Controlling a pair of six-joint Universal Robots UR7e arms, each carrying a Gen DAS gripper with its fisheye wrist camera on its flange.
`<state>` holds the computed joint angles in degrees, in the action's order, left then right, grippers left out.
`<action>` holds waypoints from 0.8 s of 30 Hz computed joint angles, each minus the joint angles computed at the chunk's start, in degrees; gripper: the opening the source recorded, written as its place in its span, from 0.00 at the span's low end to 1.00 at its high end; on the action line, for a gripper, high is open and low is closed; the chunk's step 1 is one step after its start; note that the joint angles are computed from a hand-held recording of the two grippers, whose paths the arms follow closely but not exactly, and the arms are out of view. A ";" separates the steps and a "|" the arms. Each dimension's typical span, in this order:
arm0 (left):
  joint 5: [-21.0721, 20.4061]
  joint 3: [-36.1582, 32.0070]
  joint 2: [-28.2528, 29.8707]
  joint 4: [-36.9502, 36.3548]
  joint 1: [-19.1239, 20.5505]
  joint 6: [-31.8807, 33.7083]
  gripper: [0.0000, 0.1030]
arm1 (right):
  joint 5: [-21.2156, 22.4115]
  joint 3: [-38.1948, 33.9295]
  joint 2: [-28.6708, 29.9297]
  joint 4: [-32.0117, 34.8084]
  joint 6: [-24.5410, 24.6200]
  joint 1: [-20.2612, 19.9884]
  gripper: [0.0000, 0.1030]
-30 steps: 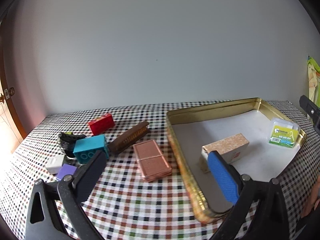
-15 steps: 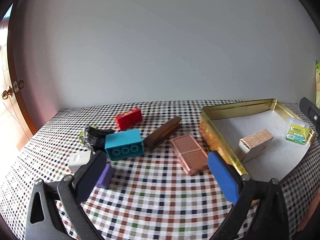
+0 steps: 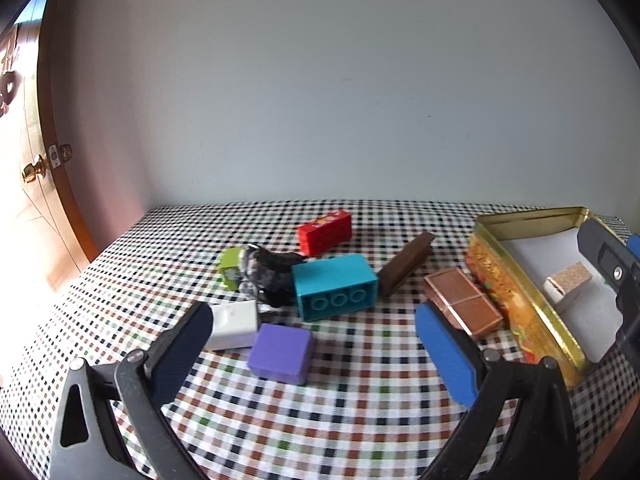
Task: Organize rigid objects
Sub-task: 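Withdraw both open tools from the tray toward the remaining objects, then grasp the purple block with the right tool while the left tool grasps the white box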
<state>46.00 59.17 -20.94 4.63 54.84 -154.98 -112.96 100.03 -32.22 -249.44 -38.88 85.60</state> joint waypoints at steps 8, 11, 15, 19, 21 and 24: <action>-0.70 -2.08 -0.33 1.19 1.83 0.81 1.00 | -1.99 -2.51 1.82 6.37 0.45 1.78 0.91; -1.50 -4.02 -0.13 2.68 2.95 0.86 1.00 | -3.43 -3.35 2.45 9.55 -0.23 2.30 0.90; -3.55 -7.59 0.32 5.42 4.77 -0.10 1.00 | -3.58 -3.81 2.98 12.49 -1.50 2.98 0.90; -5.54 -9.94 0.07 7.02 6.47 -1.59 1.00 | -3.76 -4.53 2.76 19.44 0.52 3.48 0.83; -5.66 -11.06 0.03 7.93 7.26 -2.38 1.00 | -3.53 -5.20 2.77 23.40 2.53 3.58 0.82; -6.29 -12.41 0.17 8.24 8.01 -2.37 1.00 | -3.05 -7.02 3.38 29.73 5.59 3.93 0.82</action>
<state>39.71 46.76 -20.77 12.87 62.85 -157.35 -116.01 93.01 -28.85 -219.71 -33.28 89.53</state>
